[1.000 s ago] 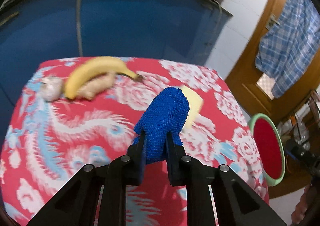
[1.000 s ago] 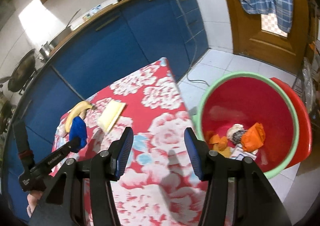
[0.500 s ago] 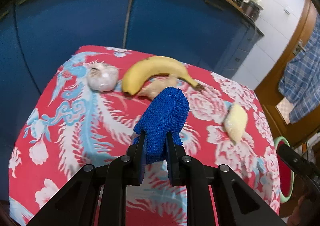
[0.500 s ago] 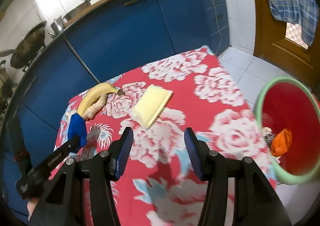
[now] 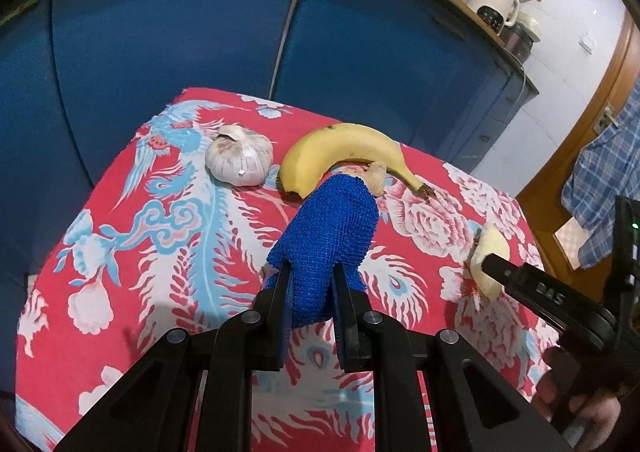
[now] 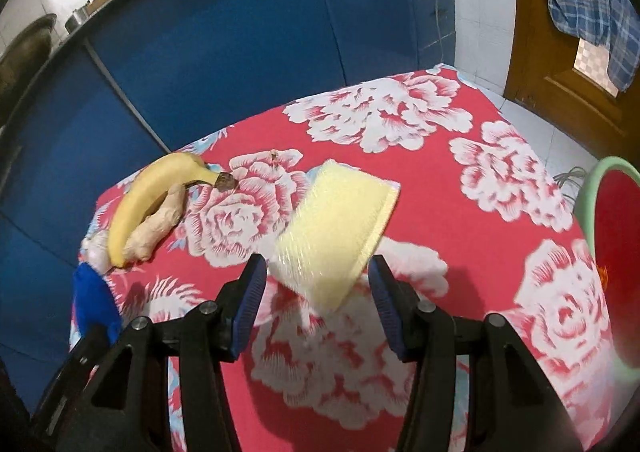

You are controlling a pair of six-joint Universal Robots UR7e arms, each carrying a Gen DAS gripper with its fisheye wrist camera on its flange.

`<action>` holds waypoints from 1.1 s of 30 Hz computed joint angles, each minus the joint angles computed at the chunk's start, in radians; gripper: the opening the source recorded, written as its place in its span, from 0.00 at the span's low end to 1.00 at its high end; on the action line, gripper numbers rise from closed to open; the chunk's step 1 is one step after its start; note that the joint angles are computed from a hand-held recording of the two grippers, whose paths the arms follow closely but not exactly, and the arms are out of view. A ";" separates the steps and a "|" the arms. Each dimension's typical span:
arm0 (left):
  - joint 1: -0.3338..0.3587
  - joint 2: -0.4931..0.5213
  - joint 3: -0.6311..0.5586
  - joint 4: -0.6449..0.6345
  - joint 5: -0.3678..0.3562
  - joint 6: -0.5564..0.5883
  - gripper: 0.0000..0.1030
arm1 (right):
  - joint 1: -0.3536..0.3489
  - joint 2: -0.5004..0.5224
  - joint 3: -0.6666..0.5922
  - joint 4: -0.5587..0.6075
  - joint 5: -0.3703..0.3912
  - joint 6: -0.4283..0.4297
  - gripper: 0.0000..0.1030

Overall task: Collect trash
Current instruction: 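Grasp the yellow sponge with the right tool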

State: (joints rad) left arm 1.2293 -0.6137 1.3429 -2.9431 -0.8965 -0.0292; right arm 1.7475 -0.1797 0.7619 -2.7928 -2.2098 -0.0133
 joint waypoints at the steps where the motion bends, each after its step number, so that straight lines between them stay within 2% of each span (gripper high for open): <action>1: 0.002 0.000 -0.001 0.004 -0.003 -0.005 0.17 | 0.000 0.013 -0.022 0.013 -0.006 0.000 0.54; 4: 0.005 0.000 -0.002 0.014 -0.006 -0.013 0.17 | 0.000 0.048 -0.079 0.042 -0.029 -0.001 0.54; 7: 0.005 0.003 -0.003 0.014 -0.006 -0.009 0.17 | 0.002 0.064 -0.097 0.026 -0.040 -0.037 0.54; 8: 0.006 0.004 -0.004 0.016 -0.007 -0.007 0.17 | 0.002 0.063 -0.094 0.022 -0.043 -0.048 0.49; 13: 0.007 0.010 -0.011 0.026 -0.008 -0.007 0.17 | -0.006 0.020 -0.034 0.025 -0.011 -0.060 0.35; 15: 0.005 0.011 -0.010 0.022 -0.010 0.000 0.17 | -0.010 -0.016 0.025 0.012 0.013 -0.059 0.30; 18: 0.005 0.014 -0.011 0.020 -0.019 0.010 0.17 | -0.010 -0.065 0.112 -0.035 0.036 -0.069 0.29; 23: 0.002 0.016 -0.006 0.019 -0.026 0.022 0.17 | -0.006 -0.170 0.305 -0.174 0.055 -0.092 0.29; 33: -0.018 0.012 0.021 -0.016 -0.047 0.073 0.17 | 0.007 -0.316 0.586 -0.408 0.036 -0.162 0.27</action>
